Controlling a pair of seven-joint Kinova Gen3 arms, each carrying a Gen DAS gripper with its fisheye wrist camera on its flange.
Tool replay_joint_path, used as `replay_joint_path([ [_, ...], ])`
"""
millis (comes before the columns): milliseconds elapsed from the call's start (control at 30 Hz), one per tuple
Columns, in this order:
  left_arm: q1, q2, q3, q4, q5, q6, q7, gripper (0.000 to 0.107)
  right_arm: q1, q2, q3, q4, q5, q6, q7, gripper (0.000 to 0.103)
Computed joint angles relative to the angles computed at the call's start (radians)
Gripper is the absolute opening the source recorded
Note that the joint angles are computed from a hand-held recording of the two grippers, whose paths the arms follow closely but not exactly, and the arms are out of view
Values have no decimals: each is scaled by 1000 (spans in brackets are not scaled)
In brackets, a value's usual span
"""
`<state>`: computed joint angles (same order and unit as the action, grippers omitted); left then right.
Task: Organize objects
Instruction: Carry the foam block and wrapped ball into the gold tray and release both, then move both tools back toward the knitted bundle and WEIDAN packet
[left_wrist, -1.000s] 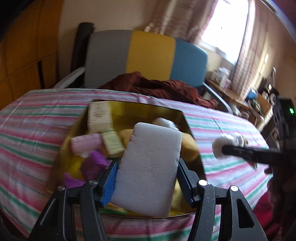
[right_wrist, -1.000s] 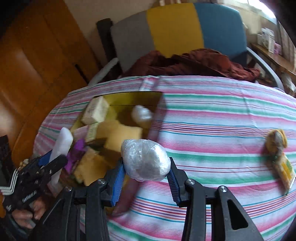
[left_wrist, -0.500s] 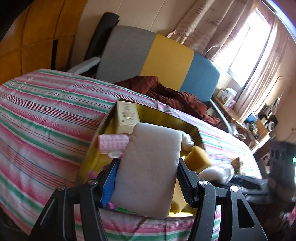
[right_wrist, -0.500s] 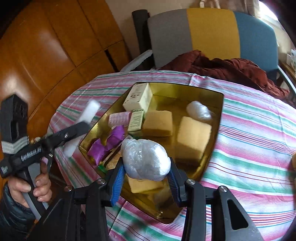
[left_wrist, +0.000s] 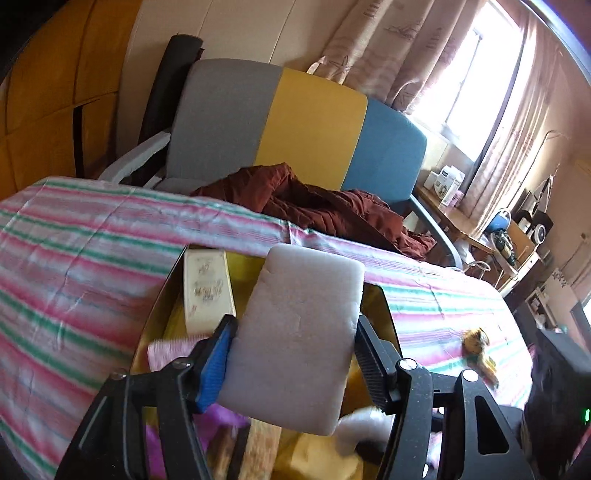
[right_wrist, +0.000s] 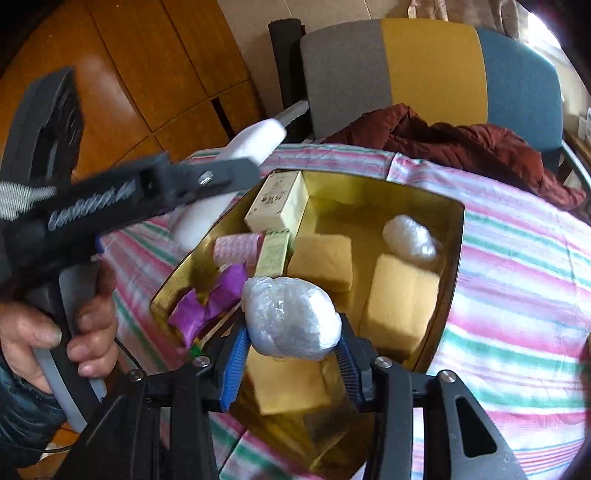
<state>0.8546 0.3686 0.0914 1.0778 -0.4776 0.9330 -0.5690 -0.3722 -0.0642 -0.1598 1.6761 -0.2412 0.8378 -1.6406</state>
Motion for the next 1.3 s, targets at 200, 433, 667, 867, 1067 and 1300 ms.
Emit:
replay_joint_path([
  [200, -1, 102, -35, -144, 4, 88, -34, 78, -5, 2, -19, 25, 104, -70, -114, 78],
  [433, 19, 24, -46, 21, 5, 51, 65, 79, -1, -37, 1, 65, 52, -73, -61, 84],
  [667, 59, -64, -2, 189, -105, 50, 224, 80, -2, -73, -54, 91, 189, -57, -214, 86],
  [867, 80, -77, 47, 210, -175, 110, 285, 80, 5, -118, -82, 111, 268, -53, -304, 86],
  [1067, 126, -69, 68, 182, -246, 167, 290, 81, 18, -155, -94, 117, 316, -32, -351, 86],
  [1300, 180, -53, 81, 145, -297, 217, 257, 81, 51, -186, -87, 128, 341, 0, -381, 86],
])
